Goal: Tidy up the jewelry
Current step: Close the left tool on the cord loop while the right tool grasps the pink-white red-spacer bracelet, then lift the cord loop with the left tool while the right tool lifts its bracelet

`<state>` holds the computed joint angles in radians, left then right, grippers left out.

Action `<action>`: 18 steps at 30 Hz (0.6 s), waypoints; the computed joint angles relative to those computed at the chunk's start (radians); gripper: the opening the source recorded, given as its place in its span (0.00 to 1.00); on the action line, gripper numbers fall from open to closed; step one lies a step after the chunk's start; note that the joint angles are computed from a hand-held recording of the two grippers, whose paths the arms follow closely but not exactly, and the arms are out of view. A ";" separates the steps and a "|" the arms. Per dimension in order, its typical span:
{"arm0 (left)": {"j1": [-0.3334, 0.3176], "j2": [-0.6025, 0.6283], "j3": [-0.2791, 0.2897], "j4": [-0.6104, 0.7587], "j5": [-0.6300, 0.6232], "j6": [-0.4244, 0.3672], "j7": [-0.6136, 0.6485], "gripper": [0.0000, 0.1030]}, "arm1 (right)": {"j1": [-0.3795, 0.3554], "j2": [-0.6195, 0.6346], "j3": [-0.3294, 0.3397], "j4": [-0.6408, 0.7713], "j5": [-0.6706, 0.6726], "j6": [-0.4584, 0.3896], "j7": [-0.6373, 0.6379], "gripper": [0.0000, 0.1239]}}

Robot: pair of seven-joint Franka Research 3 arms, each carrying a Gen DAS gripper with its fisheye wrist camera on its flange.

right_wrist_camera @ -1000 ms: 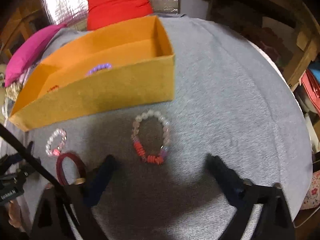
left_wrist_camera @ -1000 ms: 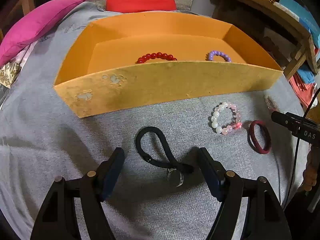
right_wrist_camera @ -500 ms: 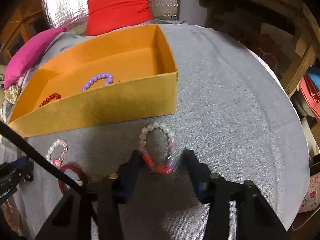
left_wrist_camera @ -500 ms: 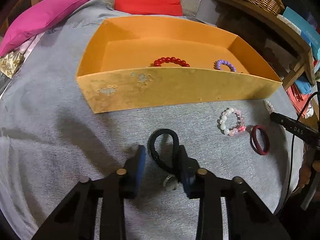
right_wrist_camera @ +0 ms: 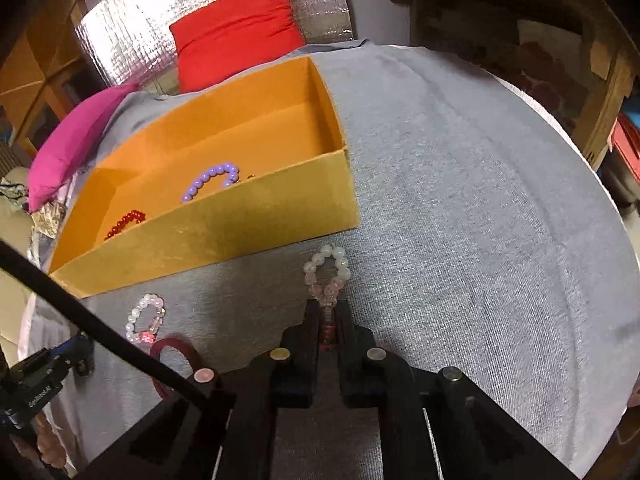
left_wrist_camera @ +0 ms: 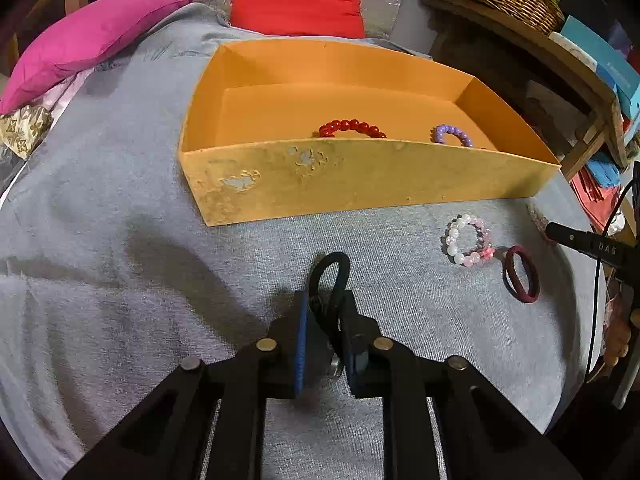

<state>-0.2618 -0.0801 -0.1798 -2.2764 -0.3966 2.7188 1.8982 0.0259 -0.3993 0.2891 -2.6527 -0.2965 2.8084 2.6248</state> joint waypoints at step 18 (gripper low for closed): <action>0.012 -0.010 0.007 -0.019 0.049 -0.001 -0.040 0.14 | 0.009 -0.012 -0.042 -0.040 0.188 0.051 -0.143 0.08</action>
